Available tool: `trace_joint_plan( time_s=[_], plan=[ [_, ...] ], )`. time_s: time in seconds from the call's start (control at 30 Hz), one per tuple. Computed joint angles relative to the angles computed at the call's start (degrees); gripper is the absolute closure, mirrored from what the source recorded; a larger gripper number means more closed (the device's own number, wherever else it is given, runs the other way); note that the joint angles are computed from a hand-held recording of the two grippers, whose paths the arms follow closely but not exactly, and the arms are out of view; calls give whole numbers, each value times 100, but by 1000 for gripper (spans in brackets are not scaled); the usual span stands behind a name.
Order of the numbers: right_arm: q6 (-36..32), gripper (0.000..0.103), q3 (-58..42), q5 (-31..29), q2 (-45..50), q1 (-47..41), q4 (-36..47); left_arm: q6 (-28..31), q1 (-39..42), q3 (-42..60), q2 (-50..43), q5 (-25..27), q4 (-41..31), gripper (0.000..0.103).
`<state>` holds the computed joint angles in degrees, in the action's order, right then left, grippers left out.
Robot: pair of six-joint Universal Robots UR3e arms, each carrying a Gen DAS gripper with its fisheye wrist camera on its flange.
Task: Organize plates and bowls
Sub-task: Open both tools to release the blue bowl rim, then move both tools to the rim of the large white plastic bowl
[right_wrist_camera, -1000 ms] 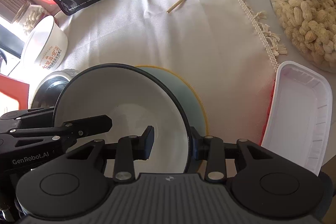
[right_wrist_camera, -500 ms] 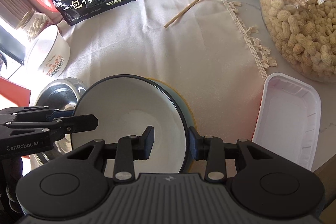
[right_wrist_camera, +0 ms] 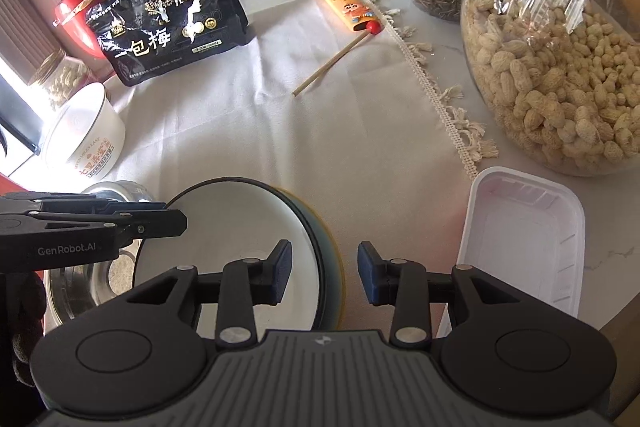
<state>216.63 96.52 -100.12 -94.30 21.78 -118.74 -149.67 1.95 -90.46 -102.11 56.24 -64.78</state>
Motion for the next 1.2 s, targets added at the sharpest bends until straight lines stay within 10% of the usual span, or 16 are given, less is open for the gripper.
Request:
trace_joint_plan(
  time_s=[0.43, 1.2],
  plan=[
    [163, 59, 1697, 2206, -358, -988, -1101, -293, -437, 195, -532, 339, 288, 73],
    [-443, 59, 169, 769, 312, -741, -444, -500, -385, 324, -456, 192, 175, 75]
  ],
)
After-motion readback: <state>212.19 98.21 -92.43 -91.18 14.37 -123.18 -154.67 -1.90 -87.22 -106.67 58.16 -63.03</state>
